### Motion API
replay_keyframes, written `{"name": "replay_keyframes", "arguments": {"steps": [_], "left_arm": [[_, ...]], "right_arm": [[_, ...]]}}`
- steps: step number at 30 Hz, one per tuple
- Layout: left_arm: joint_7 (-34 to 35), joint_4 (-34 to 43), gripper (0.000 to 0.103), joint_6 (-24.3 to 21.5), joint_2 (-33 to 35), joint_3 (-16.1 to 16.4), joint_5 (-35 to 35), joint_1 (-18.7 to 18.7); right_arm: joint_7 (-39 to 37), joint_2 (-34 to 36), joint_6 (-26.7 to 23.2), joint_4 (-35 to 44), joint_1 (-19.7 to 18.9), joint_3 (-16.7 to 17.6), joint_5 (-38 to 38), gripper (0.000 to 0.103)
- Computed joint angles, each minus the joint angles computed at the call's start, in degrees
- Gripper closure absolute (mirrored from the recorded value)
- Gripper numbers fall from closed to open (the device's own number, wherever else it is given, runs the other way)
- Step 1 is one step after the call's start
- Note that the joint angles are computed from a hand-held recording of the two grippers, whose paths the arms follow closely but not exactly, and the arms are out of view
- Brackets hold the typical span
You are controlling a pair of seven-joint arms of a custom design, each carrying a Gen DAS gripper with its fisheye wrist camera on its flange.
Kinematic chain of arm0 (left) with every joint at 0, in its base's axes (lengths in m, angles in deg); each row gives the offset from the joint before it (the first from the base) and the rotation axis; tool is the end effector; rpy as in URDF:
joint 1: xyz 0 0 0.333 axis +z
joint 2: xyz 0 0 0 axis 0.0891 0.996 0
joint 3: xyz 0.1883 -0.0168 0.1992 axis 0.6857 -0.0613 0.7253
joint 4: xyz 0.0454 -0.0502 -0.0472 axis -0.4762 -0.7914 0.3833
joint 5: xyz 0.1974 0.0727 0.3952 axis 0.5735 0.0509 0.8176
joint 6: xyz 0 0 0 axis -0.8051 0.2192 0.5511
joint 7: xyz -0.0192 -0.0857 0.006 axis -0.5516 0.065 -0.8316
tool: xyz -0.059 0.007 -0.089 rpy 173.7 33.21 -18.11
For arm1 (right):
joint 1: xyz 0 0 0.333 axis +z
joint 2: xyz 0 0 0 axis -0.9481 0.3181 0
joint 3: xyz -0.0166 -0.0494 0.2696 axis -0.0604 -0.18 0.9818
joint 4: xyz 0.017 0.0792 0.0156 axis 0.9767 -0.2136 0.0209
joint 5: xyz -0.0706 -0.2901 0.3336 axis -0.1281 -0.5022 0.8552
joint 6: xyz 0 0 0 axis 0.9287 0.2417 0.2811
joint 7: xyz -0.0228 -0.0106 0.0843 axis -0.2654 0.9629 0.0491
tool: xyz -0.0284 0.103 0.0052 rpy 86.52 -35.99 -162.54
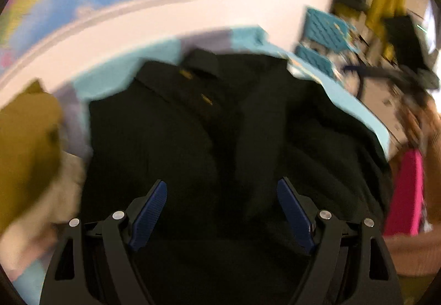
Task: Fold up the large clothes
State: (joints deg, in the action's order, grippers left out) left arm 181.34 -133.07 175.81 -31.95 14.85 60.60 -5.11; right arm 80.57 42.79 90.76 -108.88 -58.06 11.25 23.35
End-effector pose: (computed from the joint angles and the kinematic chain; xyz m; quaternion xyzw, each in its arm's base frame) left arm 0.5649 -0.3070 0.3076 -0.4953 0.8125 -0.2829 0.1207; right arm 0.6855 0.3354 0.3346 -0.7654 0.4586 0.0057 0.4515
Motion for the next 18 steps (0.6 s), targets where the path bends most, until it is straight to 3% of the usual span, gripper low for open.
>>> {"name": "replay_keyframes", "arguments": {"steps": [1, 3, 5, 7, 8, 9, 10, 11, 12, 14, 16, 17, 18], "left_arm": [[0.41, 0.63, 0.023, -1.45, 0.78, 0.02, 1.0, -0.44], [-1.53, 2.83, 0.023, -5.42, 2.82, 1.54, 5.39, -2.57], [-0.79, 5.41, 0.028, -9.1, 5.09, 1.06, 4.95, -2.2], [-0.26, 6.63, 0.058, -10.01, 6.45, 0.65, 3.61, -1.47], [-0.35, 6.51, 0.069, -9.05, 6.41, 0.85, 3.69, -1.34], [0.73, 6.62, 0.092, -9.02, 6.35, 0.23, 2.57, -0.5], [1.48, 6.85, 0.098, -9.23, 6.21, -0.2, 1.42, 0.22], [1.83, 6.86, 0.098, -8.89, 5.78, -0.13, 0.98, 0.6], [1.78, 6.52, 0.099, -7.57, 5.18, 0.29, 1.21, 0.63], [-0.47, 6.88, 0.099, -5.99, 4.2, 2.2, 3.47, 0.04], [-0.49, 7.72, 0.1, -4.69, 3.77, 2.61, 3.14, 0.59], [-4.12, 9.21, 0.099, -4.6, 3.91, 4.94, 7.13, -0.77], [-7.74, 10.87, 0.089, -4.96, 4.56, 7.04, 10.99, -2.25]], "right_arm": [[4.57, 2.06, -0.29, 2.07, 1.3, -2.46, -1.22, 0.029], [11.51, 7.78, -1.97, 7.65, 1.4, -3.96, -4.19, 0.029], [14.59, 13.02, -4.51, 13.14, 0.01, -2.69, -4.91, 0.029], [15.32, 19.08, -9.33, 20.48, -1.33, -0.79, -5.18, 0.028], [16.53, 21.01, -9.94, 22.48, -1.72, 0.46, -7.51, 0.034], [14.42, 20.94, -11.66, 22.48, -1.9, 0.41, -6.09, 0.053], [12.36, 21.47, -12.29, 22.94, -2.47, 1.45, -5.78, 0.063], [12.36, 21.41, -11.99, 23.13, -2.09, 1.1, -6.32, 0.078], [10.83, 20.55, -11.23, 21.98, -2.56, 1.52, -6.0, 0.085], [7.78, 18.09, -7.92, 18.49, -5.35, 4.59, -4.52, 0.088], [0.68, 12.79, -4.47, 12.52, -7.28, 5.54, 1.52, 0.09], [-0.63, 11.54, -3.83, 11.59, -7.56, 5.28, 2.45, 0.091], [-1.42, 10.01, -2.6, 10.17, -7.08, 4.25, 2.24, 0.091]]}}
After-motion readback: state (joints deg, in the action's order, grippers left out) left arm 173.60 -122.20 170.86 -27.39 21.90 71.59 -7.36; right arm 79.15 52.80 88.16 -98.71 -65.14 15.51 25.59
